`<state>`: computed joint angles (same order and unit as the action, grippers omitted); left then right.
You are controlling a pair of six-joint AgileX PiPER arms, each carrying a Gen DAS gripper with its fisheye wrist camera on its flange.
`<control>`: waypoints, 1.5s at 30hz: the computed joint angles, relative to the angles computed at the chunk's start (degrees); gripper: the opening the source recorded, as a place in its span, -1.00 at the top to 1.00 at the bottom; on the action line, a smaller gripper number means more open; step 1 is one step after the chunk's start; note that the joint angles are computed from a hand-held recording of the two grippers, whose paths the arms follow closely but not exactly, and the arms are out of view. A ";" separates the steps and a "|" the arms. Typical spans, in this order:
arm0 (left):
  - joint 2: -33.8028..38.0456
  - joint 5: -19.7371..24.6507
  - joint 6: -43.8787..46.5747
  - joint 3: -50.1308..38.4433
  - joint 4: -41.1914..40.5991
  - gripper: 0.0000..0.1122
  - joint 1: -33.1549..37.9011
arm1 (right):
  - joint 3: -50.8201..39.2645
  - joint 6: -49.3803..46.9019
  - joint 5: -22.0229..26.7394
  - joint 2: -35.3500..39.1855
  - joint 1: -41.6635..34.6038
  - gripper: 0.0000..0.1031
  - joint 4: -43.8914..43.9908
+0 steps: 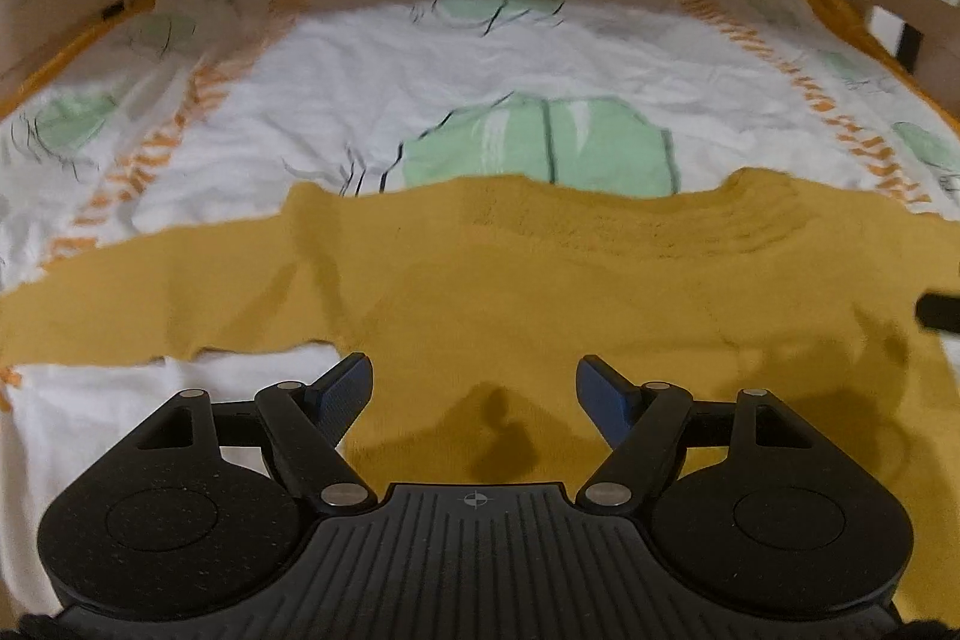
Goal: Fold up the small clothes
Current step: 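Move the right gripper to a sleeve cuff and close on it, then lift the gripped sleeve with the right gripper and carry it across the body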
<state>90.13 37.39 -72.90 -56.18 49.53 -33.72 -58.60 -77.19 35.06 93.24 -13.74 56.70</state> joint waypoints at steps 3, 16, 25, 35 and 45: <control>3.95 -0.88 -0.08 -0.73 0.29 -0.32 1.62 | -3.77 -3.20 -2.31 4.80 1.92 -0.81 1.30; 6.29 -5.09 5.19 -0.58 -9.91 -0.48 6.18 | -37.03 1.93 3.47 31.64 4.79 -0.81 -5.10; 7.23 -3.38 14.04 -4.17 -18.72 -0.47 8.55 | -58.98 3.80 19.12 45.01 4.37 -0.80 -13.96; 6.06 -3.57 10.89 -4.68 -15.61 -0.32 8.06 | -74.60 8.90 32.33 52.67 2.67 0.55 -16.20; 6.86 -2.19 9.10 -5.89 -11.41 -0.32 6.30 | -64.46 10.27 17.72 48.17 5.90 0.68 -17.85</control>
<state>97.00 35.20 -63.80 -62.06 38.12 -27.42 -123.06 -66.92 52.78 141.42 -7.84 38.86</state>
